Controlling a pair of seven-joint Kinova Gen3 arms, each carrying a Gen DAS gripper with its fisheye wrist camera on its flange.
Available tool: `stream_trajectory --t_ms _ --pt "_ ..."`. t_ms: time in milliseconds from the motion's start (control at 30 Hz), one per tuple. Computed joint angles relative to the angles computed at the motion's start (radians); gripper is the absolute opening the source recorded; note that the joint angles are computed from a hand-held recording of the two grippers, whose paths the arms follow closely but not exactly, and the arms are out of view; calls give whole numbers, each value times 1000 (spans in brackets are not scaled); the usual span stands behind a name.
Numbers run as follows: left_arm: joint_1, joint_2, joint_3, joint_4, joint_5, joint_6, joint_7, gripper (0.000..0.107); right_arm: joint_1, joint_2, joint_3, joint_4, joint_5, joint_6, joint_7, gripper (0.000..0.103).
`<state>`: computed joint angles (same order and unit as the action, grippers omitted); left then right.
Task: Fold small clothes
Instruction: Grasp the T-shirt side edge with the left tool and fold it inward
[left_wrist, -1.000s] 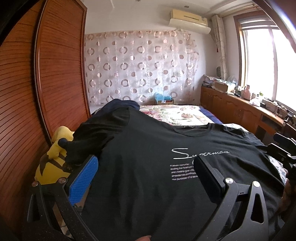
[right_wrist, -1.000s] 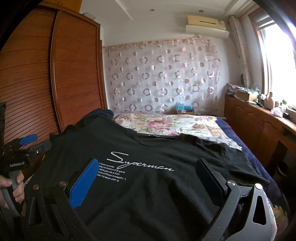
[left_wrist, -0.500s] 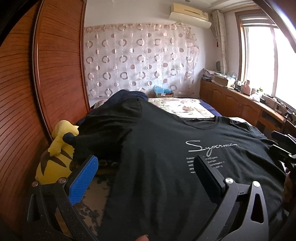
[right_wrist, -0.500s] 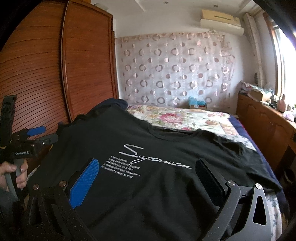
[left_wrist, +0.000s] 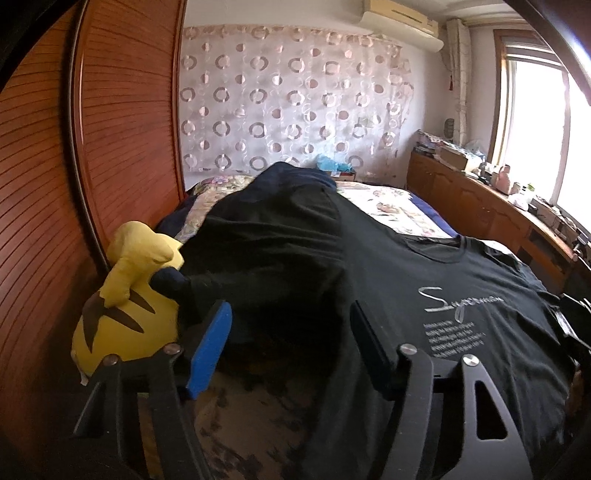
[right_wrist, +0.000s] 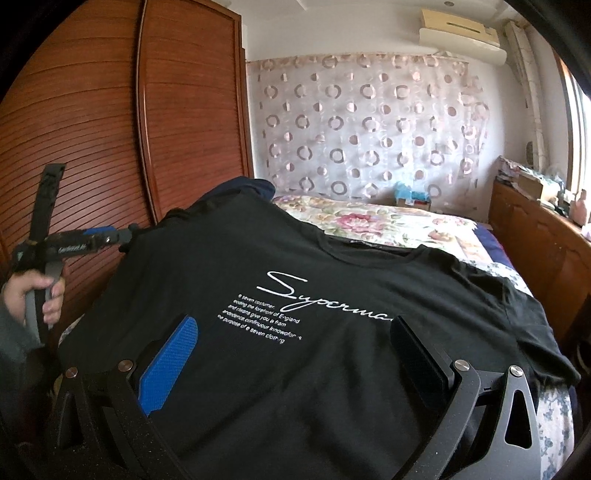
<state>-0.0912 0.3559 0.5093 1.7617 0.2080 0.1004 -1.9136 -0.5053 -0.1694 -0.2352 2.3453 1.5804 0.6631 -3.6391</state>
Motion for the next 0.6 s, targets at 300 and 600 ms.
stream_trajectory --t_ms 300,600 --pt "80 80 -149 -156 15 131 26 65 12 47 14 -44 19 -25 36 103" --pt "46 108 -131 -172 103 172 -53 30 24 44 20 -45 1 -64 66 103"
